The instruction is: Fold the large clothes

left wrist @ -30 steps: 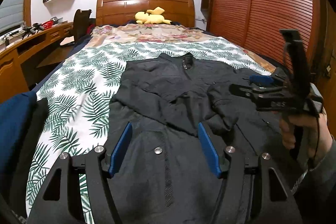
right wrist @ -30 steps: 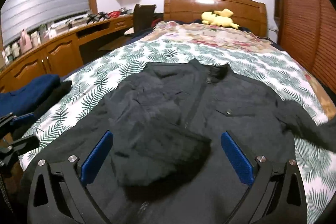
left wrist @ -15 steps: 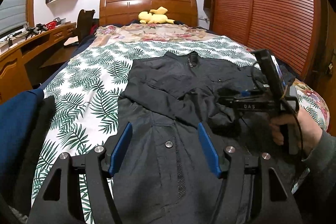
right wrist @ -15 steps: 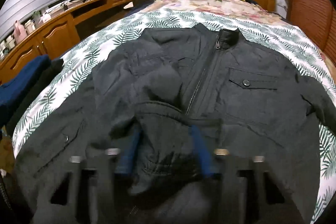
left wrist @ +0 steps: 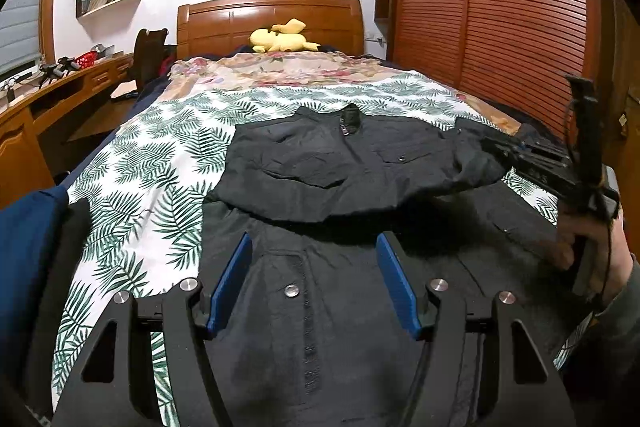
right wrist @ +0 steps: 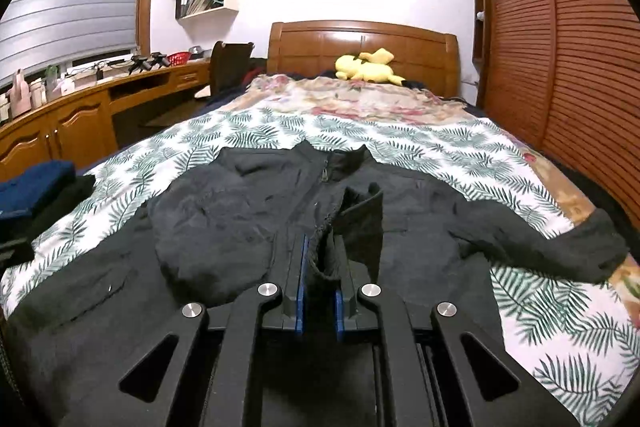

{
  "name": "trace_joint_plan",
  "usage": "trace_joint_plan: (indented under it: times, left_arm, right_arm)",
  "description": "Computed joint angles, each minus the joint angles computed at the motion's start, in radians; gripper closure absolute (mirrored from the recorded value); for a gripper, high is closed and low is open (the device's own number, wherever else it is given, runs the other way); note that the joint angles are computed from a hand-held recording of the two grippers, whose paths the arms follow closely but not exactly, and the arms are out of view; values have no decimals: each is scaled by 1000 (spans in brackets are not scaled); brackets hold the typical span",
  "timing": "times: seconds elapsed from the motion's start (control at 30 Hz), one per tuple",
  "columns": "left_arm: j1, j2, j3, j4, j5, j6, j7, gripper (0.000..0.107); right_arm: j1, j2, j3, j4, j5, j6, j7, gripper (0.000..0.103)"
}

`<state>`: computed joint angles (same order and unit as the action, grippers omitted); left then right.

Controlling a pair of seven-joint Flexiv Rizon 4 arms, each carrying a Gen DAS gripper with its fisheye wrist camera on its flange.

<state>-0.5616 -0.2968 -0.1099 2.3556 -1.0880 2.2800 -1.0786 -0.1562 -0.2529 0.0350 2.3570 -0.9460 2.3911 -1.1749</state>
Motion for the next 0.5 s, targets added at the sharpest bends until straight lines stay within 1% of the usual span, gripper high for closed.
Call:
trace_joint_plan:
  times: [0.07, 0.13, 0.2, 0.27, 0.33, 0.4, 0.47, 0.5]
  left_arm:
    - [-3, -5, -2, -8, -1, 2, 6, 41]
    - [-13, -14, -4, -24, -23, 4, 29, 41]
    - [-21, -24, -8, -41, -38, 13, 48, 41]
    - [-25, -36, -13, -57, -43, 24, 57, 41]
    - [-28, -45, -17, -73, -50, 33, 63, 41]
    - [-32, -57, -21, -92, -61, 45, 66, 41]
    - [-26, -66, -25, -104, -44, 49, 48, 41]
    - [-22, -70, -25, -108, -33, 50, 37, 39]
  right_arm:
    - [-33, 10, -15, 24, -71, 0, 24, 93]
    - [-68, 13, -31, 29, -169, -2, 86, 93]
    - [-113, 10, -63, 22, -294, 9, 163, 93]
    - [-137, 13, -85, 21, -363, 22, 203, 89]
    - [-152, 18, -104, 0, -443, 33, 254, 88]
    - [-169, 16, -123, -3, -488, 58, 257, 85]
    - [-166, 14, -131, -38, -510, 63, 284, 79]
    - [-174, 10, -138, -44, -517, 76, 282, 74]
